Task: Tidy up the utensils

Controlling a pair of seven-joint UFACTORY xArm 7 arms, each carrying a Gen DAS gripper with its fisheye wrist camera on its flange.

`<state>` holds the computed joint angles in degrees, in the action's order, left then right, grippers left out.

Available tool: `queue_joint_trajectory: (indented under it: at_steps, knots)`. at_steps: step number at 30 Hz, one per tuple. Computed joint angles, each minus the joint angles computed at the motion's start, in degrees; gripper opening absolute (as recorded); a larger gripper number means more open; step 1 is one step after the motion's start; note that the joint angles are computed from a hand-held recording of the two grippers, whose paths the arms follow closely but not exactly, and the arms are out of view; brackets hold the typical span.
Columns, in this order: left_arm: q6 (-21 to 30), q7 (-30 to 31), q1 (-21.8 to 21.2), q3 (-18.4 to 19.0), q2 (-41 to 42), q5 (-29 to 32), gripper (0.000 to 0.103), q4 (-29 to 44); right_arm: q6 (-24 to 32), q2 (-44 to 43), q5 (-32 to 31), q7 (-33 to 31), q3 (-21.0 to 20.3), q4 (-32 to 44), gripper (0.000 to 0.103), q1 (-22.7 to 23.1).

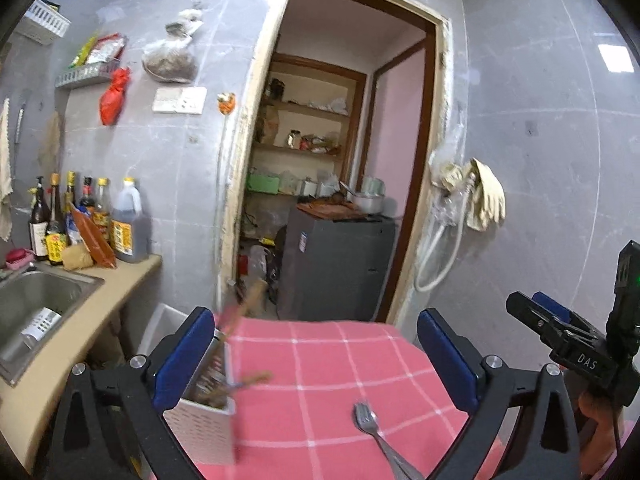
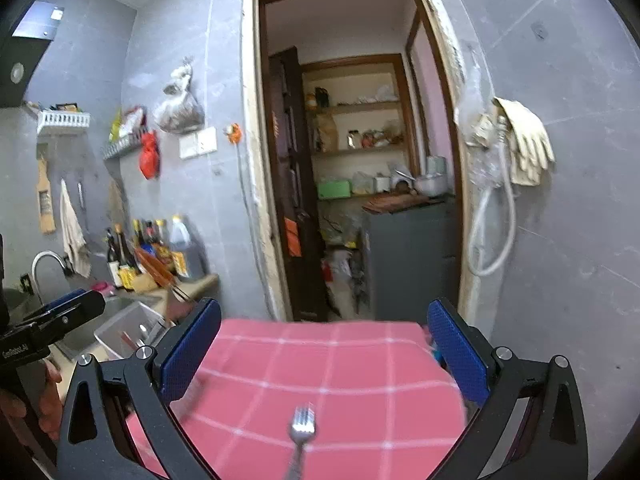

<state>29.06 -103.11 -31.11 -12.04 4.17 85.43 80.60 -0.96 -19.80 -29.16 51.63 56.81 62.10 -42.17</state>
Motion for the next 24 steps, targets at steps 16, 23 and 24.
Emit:
queue_joint_trajectory:
  at_steps: [16,23,24]
  knots:
    - [-4.95,8.16,-6.87,4.46,12.45,-14.11,0.102,3.94,2.91,3.80,-2.82,-1.82,-23.05,-13.81,0.102,22.97]
    - [-10.57,12.69,-7.58,7.50,16.90,-23.45,0.102,5.16,0.23,8.94,-2.47,-3.69,-32.10,-15.56,0.102,32.39]
    - [-11.71,13.42,-7.55,7.88,17.58,-24.66,0.102,5.36,-0.25,10.20,0.56,-6.93,-35.81,-15.76,0.101,36.56]
